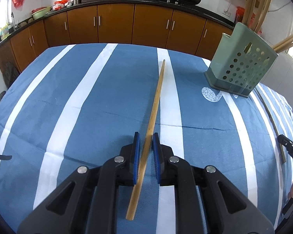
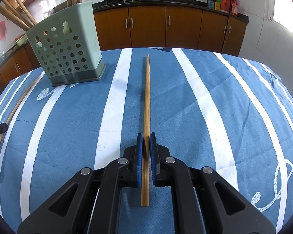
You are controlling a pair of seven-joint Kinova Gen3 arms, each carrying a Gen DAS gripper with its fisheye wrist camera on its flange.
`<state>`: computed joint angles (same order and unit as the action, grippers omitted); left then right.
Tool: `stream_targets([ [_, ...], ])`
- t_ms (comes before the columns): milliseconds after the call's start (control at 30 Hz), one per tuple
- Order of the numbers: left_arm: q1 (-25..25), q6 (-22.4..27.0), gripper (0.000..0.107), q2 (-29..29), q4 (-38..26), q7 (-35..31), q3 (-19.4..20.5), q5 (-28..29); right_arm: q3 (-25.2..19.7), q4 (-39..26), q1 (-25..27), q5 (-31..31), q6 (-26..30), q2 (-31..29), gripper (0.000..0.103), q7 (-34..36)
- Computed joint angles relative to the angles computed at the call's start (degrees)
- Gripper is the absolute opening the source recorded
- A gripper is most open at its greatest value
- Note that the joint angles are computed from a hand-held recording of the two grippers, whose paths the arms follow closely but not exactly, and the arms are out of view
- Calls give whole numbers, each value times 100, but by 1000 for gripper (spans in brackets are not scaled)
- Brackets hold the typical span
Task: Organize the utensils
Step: 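Lower the left tool onto a loose chopstick and close while the right tool grasps another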
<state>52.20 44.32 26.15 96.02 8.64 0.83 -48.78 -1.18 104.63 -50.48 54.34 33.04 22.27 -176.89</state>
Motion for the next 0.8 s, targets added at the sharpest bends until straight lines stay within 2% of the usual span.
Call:
stream_targets([
  [800, -31, -244, 15, -91, 167, 232, -17, -101, -6, -8, 2, -14, 7, -1, 8, 17],
])
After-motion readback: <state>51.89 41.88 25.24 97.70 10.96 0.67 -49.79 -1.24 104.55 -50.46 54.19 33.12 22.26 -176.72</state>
